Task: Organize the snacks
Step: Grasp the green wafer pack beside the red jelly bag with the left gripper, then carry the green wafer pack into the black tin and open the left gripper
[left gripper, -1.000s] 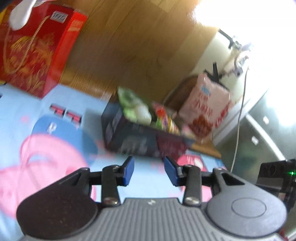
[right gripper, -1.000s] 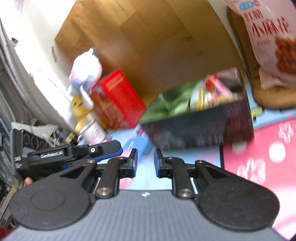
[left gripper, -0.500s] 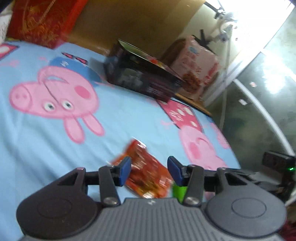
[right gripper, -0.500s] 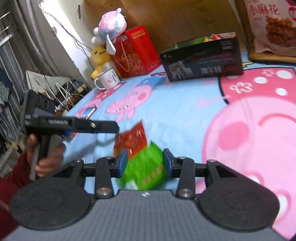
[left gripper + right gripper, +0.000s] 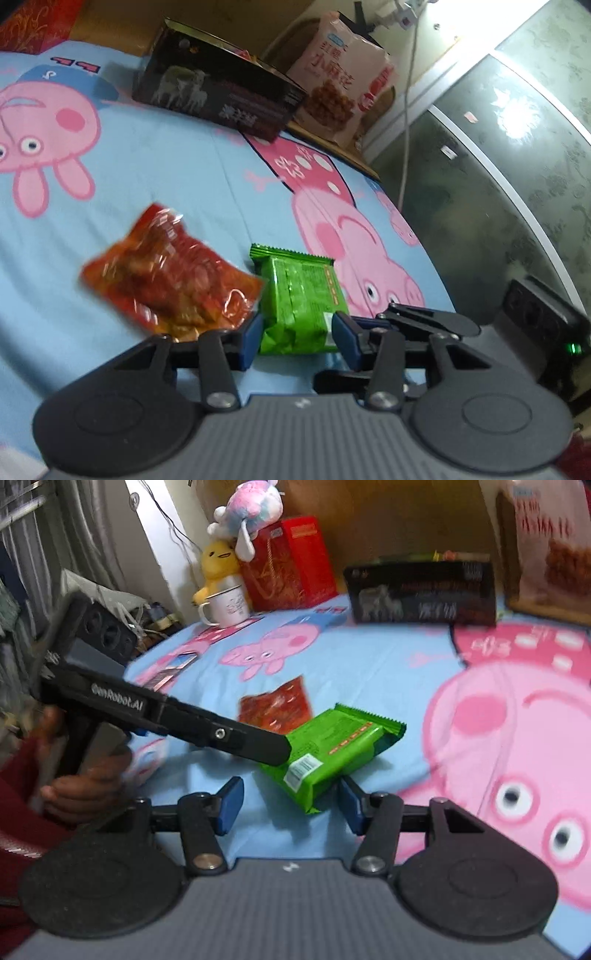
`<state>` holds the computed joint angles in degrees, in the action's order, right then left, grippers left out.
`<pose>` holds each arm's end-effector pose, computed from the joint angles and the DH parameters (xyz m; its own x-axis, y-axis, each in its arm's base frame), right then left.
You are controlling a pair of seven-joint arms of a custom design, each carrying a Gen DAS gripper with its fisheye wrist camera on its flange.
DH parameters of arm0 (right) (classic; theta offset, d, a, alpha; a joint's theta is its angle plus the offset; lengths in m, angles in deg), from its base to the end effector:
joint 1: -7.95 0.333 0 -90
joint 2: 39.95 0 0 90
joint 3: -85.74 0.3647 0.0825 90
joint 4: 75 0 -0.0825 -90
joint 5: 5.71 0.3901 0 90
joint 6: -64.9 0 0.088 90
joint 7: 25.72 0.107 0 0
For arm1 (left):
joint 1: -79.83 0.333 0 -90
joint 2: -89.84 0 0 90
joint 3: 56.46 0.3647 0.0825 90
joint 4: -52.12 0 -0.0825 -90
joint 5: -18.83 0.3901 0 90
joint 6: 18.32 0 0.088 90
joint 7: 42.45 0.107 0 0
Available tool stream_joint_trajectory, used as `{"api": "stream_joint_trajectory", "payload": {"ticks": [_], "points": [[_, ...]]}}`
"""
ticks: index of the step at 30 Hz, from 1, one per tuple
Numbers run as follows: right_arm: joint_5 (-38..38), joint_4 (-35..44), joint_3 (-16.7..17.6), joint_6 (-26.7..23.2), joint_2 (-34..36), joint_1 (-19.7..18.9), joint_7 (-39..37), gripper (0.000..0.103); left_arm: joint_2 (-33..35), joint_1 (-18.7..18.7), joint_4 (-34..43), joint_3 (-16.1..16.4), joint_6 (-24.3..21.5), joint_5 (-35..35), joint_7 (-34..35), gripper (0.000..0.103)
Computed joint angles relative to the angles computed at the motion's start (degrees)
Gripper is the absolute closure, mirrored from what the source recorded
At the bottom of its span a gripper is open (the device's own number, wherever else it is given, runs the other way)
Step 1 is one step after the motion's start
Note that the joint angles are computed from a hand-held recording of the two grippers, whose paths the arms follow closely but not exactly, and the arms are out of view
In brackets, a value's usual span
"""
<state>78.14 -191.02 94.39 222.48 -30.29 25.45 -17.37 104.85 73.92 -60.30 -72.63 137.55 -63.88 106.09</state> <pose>0.5738 0.2322 0.4445 0.6544 -0.7022 -0.2805 -0.5829 -0.2322 -0.7787 0.6129 -0.1964 0.4183 -0.3186 -0.7310 0.6034 -0.8138 -0.1154 -0.5695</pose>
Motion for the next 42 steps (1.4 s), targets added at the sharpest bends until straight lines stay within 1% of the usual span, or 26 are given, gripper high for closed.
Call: {"api": "stream_joint_trajectory", "payload": {"ticks": [2,4,9,13,15,17,18,21,23,25,28,30,33,36,38,40,42], "points": [[2.3,1.6,0.4,4.5,1.5,0.7,-2.2,0.052,1.5,0.0,1.8,0.1,-0.1,0.5,-1.4,0.062],[3.7,3.1,0.5,6.7,2.8,0.8,-3.1,0.053,3.0,-0.1,3.7,0.0,0.2,2.2,-3.5,0.062],[3.3,6.4,0.8,9.5,5.4,0.6,-2.5,0.053,6.0,0.4,7.7,-1.3,1.7,7.2,-8.2,0.062],[0.3,7.6,1.4,11.0,6.6,0.1,-1.6,0.052,7.8,1.8,10.0,-2.6,1.7,10.3,-11.7,0.059],[-1.6,7.8,1.8,11.7,6.9,-0.3,-1.8,0.050,8.5,2.2,10.8,-3.2,2.6,11.5,-12.6,0.058],[-2.8,8.2,2.6,13.4,7.4,-0.6,-2.9,0.041,9.1,2.5,11.7,-3.7,3.2,13.1,-13.6,0.057],[-3.0,8.4,3.0,13.8,7.6,-1.0,-3.6,0.041,9.6,2.7,12.2,-4.0,3.3,13.9,-14.2,0.057],[-4.4,9.4,4.1,12.7,8.5,-2.2,-3.4,0.044,11.1,3.2,13.8,-4.9,3.4,16.5,-15.4,0.063],[-5.5,10.6,4.7,15.3,9.6,-1.9,-4.1,0.047,11.5,2.9,14.4,-5.3,5.4,18.6,-16.1,0.063],[-3.8,12.4,6.3,16.2,10.7,-3.1,-6.4,0.048,11.9,3.0,14.8,-5.4,6.9,21.3,-18.2,0.063],[0.4,16.0,8.0,16.2,12.4,-4.2,-11.2,0.049,12.4,5.4,15.9,-7.7,8.7,20.9,-17.9,0.063],[4.7,19.3,8.2,16.8,13.7,-4.0,-16.0,0.049,12.6,7.1,17.0,-9.4,10.1,19.6,-16.3,0.063],[10.9,24.4,7.1,16.7,15.6,-2.6,-23.1,0.049,13.4,8.8,19.8,-10.8,11.4,18.5,-14.1,0.063],[12.6,30.4,5.0,16.3,18.5,-0.6,-25.3,0.049,15.1,8.1,24.1,-9.9,12.5,21.3,-16.0,0.063],[10.0,34.9,3.9,16.1,21.2,0.4,-22.4,0.049,17.1,6.6,27.8,-8.5,13.8,25.9,-18.8,0.063],[3.5,39.4,3.2,16.1,24.5,0.9,-15.3,0.049,19.6,3.7,32.2,-5.0,14.0,32.3,-24.3,0.061],[-3.6,44.0,1.7,15.8,28.1,2.1,-8.0,0.048,23.1,-0.4,38.1,0.6,13.4,39.1,-31.9,0.061]]}}
